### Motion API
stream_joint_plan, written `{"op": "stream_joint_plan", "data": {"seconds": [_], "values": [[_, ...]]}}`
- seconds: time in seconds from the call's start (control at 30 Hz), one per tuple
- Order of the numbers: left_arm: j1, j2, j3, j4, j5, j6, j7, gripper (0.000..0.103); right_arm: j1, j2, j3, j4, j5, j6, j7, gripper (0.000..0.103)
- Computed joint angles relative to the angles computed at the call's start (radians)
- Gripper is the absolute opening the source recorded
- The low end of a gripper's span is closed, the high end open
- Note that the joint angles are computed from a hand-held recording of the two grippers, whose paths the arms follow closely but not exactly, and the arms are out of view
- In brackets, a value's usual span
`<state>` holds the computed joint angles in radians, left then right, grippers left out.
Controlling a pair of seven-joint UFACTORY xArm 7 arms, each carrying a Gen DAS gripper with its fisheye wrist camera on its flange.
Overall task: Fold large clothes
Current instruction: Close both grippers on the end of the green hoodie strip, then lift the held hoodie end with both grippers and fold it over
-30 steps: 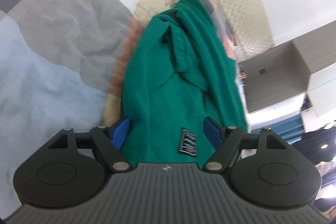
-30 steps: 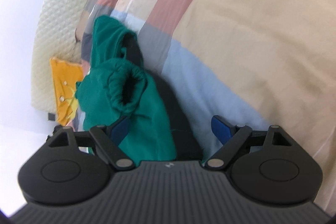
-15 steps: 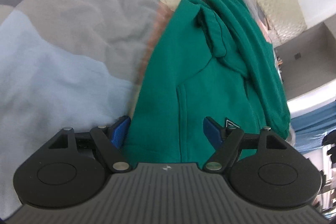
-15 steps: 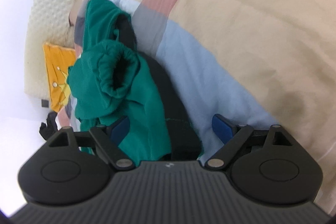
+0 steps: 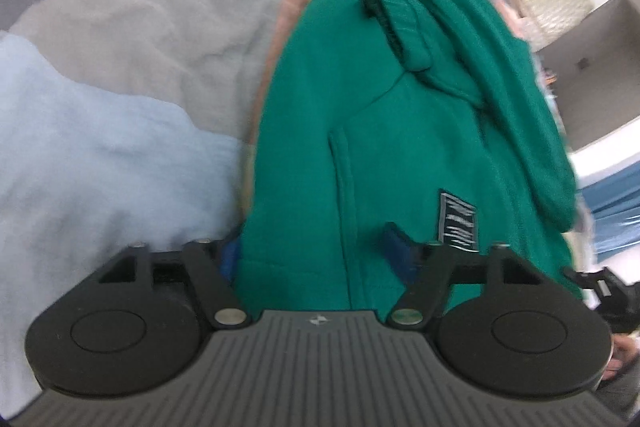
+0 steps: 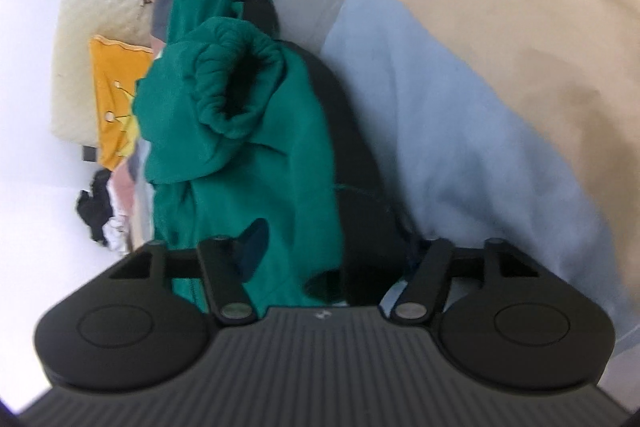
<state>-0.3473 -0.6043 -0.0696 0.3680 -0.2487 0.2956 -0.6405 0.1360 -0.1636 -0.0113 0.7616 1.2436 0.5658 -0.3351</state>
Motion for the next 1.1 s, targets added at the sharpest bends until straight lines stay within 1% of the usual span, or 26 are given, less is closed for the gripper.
{"op": "stream_joint_plan", "data": {"seconds": [0.03, 0.07, 0.1, 0.13, 0.17, 0.2, 0.27, 0.33, 0.4, 0.43, 0.5, 0.53, 0.63, 0.8, 0.9, 1.03, 1.1], "values": [[0.024, -0.002, -0.028, 0.003, 0.019, 0.011, -0.021, 0.057, 0.001, 0.000, 0.013, 0.000, -0.035, -0.028, 0.024, 0.048], [0.042, -0.006, -0.051, 0.006, 0.032, 0.019, -0.048, 0.045, 0.005, 0.001, 0.026, 0.002, -0.083, -0.049, 0.048, 0.033], [0.039, -0.008, -0.050, 0.005, 0.030, 0.016, -0.059, 0.030, 0.013, -0.001, 0.030, 0.002, -0.099, -0.059, 0.049, 0.024], [0.029, -0.012, -0.041, 0.004, 0.023, 0.008, -0.064, 0.022, 0.021, -0.007, 0.031, 0.000, -0.106, -0.069, 0.049, 0.021], [0.030, -0.019, -0.044, 0.008, 0.023, 0.005, -0.077, 0.017, 0.029, -0.022, 0.031, -0.006, -0.109, -0.082, 0.038, 0.018], [0.033, -0.036, -0.051, 0.006, 0.026, -0.005, -0.091, 0.015, 0.037, -0.039, 0.024, -0.015, -0.088, -0.091, 0.015, 0.016], [0.036, -0.092, -0.061, -0.030, 0.016, -0.091, -0.131, 0.013, 0.058, -0.074, -0.011, -0.021, 0.036, -0.085, -0.077, 0.015], [-0.011, -0.166, -0.019, -0.077, -0.023, -0.206, -0.163, 0.012, 0.062, -0.126, -0.045, -0.032, 0.175, -0.053, -0.182, 0.014], [-0.046, -0.222, 0.017, -0.093, -0.032, -0.293, -0.179, 0.011, 0.055, -0.173, -0.053, -0.035, 0.247, -0.036, -0.251, 0.014], [-0.052, -0.239, 0.027, -0.086, -0.026, -0.306, -0.184, 0.011, 0.053, -0.194, -0.056, -0.036, 0.287, -0.027, -0.281, 0.014], [-0.050, -0.260, 0.036, -0.048, -0.011, -0.290, -0.193, 0.011, 0.045, -0.235, -0.054, -0.033, 0.353, -0.019, -0.323, 0.014], [-0.043, -0.267, 0.030, -0.033, -0.008, -0.289, -0.203, 0.011, 0.041, -0.245, -0.048, -0.027, 0.375, -0.022, -0.332, 0.014], [-0.031, -0.281, 0.020, 0.016, 0.000, -0.297, -0.229, 0.010, 0.027, -0.285, -0.040, -0.006, 0.383, -0.017, -0.325, 0.013], [-0.042, -0.306, 0.026, 0.080, 0.008, -0.302, -0.251, 0.010, 0.018, -0.386, -0.059, 0.005, 0.296, -0.004, -0.280, 0.013], [-0.056, -0.336, 0.026, 0.120, 0.017, -0.277, -0.247, 0.010, 0.031, -0.448, -0.080, 0.006, 0.236, -0.006, -0.253, 0.013], [-0.062, -0.420, 0.004, 0.119, 0.017, -0.239, -0.254, 0.010, 0.046, -0.587, -0.100, -0.052, 0.145, -0.018, -0.201, 0.013], [-0.060, -0.486, -0.017, 0.105, 0.016, -0.185, -0.266, 0.010, 0.051, -0.660, -0.104, -0.098, 0.108, -0.028, -0.165, 0.013]]}}
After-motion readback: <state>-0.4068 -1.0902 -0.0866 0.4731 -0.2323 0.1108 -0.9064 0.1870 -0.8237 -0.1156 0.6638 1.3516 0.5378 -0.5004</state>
